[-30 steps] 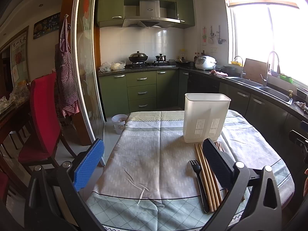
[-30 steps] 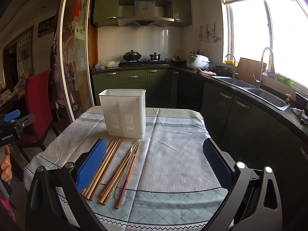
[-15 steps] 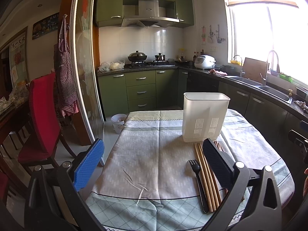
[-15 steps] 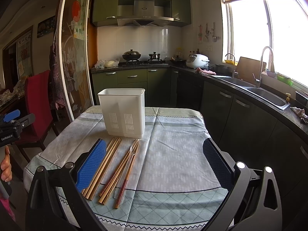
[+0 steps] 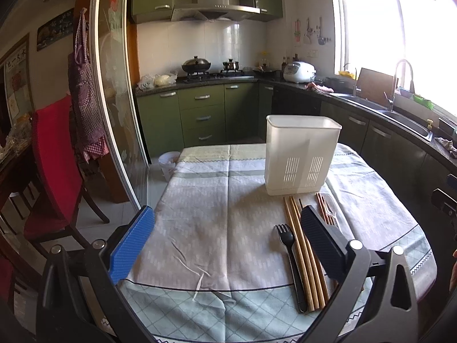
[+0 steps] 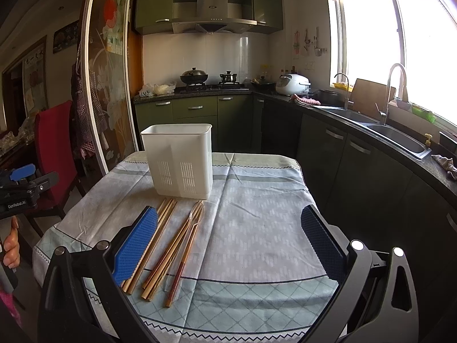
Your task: Organize utensils
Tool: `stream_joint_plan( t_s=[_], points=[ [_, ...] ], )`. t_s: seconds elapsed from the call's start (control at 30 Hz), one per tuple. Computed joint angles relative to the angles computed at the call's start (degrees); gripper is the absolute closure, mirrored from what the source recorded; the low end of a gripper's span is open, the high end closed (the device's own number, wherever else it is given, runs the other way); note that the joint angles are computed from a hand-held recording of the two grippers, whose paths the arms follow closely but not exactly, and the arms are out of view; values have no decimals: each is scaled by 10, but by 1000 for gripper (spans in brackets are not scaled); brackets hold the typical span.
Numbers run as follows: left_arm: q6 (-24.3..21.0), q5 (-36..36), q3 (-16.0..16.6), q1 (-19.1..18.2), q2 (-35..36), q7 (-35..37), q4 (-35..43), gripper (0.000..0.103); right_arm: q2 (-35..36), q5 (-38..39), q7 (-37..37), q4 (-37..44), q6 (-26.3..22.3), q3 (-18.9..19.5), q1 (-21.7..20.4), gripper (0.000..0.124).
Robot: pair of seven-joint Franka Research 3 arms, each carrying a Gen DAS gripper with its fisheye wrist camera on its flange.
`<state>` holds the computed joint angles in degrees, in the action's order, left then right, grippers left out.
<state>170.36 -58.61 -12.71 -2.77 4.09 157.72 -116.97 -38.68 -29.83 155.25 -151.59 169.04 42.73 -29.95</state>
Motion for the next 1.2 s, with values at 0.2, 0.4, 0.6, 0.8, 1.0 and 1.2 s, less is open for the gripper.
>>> stream_joint_plan(
  t_s=[0.2,0.4,0.6,0.8,1.0,1.2],
  points=[
    [-136,390,43,-28,67,-338,79,6,45,7,-16,-5,4,-40,21,25],
    [-277,527,31,-35,146,-442,187,6,84,11,-36,-14,36,-90,43,25],
    [-442,575,10,-34,218,-497,305,6,91,41,-52,-29,60,-107,39,25],
    [-507,604,9,-51,260,-552,373,37,93,93,-83,-49,82,-118,43,25],
    [-545,615,3,-61,293,-575,415,67,76,126,-124,-62,62,-128,53,25],
    [-545,622,1,-69,298,-577,423,83,65,140,-134,-65,59,-120,50,25]
  ],
)
